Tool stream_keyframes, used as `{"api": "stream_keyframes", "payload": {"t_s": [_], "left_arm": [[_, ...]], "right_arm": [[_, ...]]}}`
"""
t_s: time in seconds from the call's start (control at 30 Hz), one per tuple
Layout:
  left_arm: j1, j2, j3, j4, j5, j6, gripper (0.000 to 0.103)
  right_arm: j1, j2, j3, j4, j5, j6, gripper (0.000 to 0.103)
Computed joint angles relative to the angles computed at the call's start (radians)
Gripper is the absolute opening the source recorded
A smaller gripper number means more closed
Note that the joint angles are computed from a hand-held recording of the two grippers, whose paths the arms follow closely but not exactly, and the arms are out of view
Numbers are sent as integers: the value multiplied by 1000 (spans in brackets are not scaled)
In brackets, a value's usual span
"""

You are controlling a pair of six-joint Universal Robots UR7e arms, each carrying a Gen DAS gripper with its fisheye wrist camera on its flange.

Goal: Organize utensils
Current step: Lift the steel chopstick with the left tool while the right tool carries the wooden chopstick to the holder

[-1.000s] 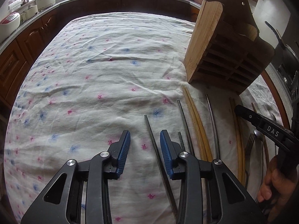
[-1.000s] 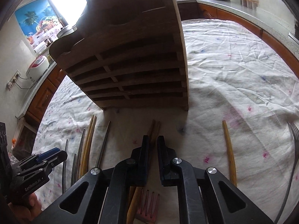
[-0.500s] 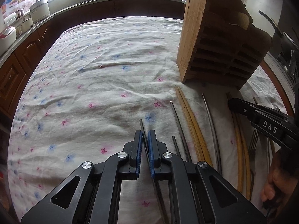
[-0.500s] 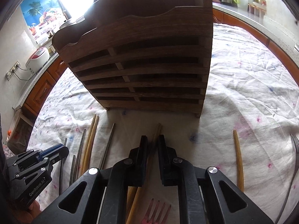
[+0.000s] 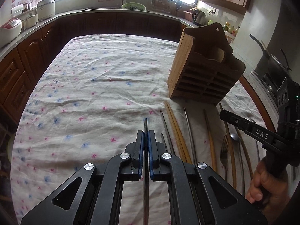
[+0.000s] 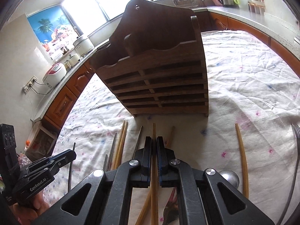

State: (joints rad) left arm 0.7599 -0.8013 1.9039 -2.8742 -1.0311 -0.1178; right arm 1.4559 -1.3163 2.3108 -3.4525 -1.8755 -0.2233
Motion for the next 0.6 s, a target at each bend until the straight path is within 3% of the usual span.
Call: {"api": "stream_keyframes", "payload": {"t_s": [0.33,0.6], "left_arm": [[-50,-118,84,-78,-41,13,3],[-98,-196,145,-141,-32,38,3]], "right_arm": [[97,-100,50,-57,6,-7,5],[176,-152,77,-124,-6,-45,5]]}}
